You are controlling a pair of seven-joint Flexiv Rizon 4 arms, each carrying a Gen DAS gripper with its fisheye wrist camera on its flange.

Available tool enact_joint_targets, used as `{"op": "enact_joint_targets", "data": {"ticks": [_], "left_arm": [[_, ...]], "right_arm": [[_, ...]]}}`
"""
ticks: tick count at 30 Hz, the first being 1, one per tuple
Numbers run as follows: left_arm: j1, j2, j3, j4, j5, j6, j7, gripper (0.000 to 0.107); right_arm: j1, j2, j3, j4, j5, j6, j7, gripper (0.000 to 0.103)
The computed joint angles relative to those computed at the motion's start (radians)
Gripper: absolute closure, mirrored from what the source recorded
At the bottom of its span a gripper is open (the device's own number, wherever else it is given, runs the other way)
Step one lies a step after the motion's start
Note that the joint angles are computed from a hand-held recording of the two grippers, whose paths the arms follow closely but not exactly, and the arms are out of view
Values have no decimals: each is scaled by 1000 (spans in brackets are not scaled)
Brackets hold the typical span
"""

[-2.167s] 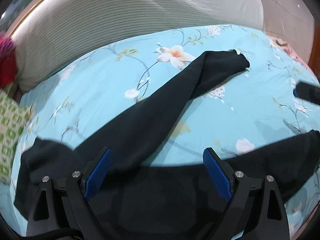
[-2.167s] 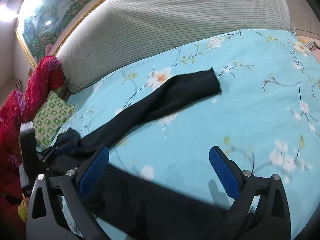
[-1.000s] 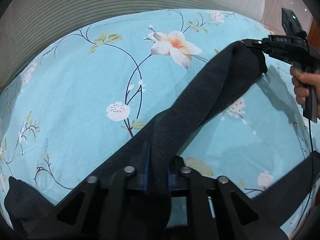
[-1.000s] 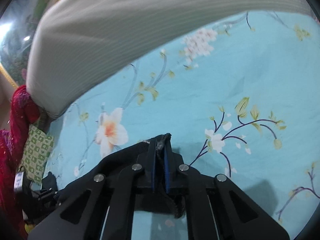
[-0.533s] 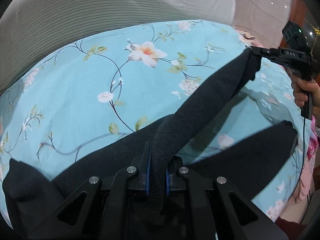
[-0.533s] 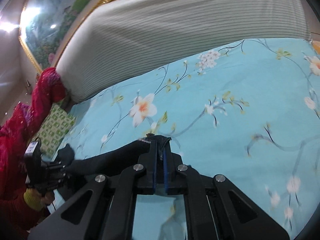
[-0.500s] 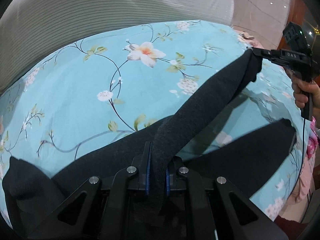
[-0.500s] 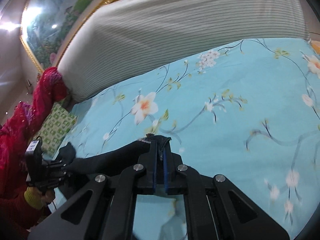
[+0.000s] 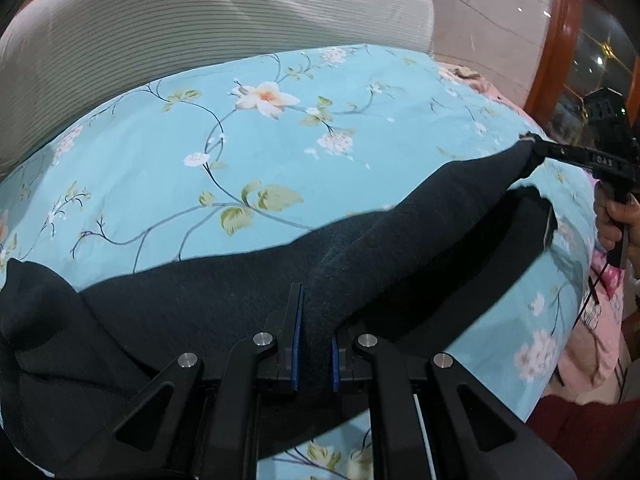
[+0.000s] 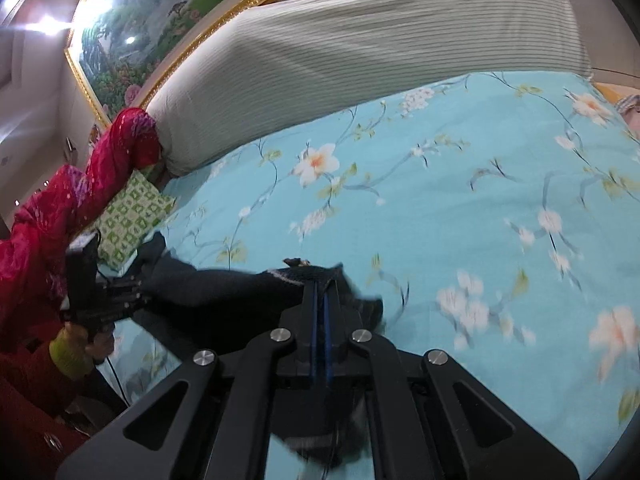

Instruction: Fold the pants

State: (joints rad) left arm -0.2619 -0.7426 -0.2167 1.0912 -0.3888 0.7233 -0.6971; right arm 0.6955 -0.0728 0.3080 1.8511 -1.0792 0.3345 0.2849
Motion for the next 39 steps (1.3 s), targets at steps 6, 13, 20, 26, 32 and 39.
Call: {"op": "enact_joint_targets", "data": {"ticks": [6, 13, 20, 26, 32, 39], "left_arm": [[12, 31, -5, 78, -2, 36, 39, 97], [13, 40, 7, 108, 2, 37, 29, 93], [25, 78, 5, 178, -14, 75, -2, 76], [60, 141, -9, 277, -74, 109, -12, 49], [75, 154, 35, 276, -73, 109, -129, 33], [80, 71, 102, 71, 12, 8, -381, 27]], "right_arm": [[39, -21, 25, 41, 47, -16, 124, 100], [78, -52, 20, 26, 74, -59, 146, 100], [131, -106, 10, -72, 145, -193, 57, 98], [197, -133, 4, -136, 135, -315, 64, 54], [218, -160, -19, -156, 17, -278, 65, 47], [146, -245, -88, -200, -40, 40, -44, 47]]}}
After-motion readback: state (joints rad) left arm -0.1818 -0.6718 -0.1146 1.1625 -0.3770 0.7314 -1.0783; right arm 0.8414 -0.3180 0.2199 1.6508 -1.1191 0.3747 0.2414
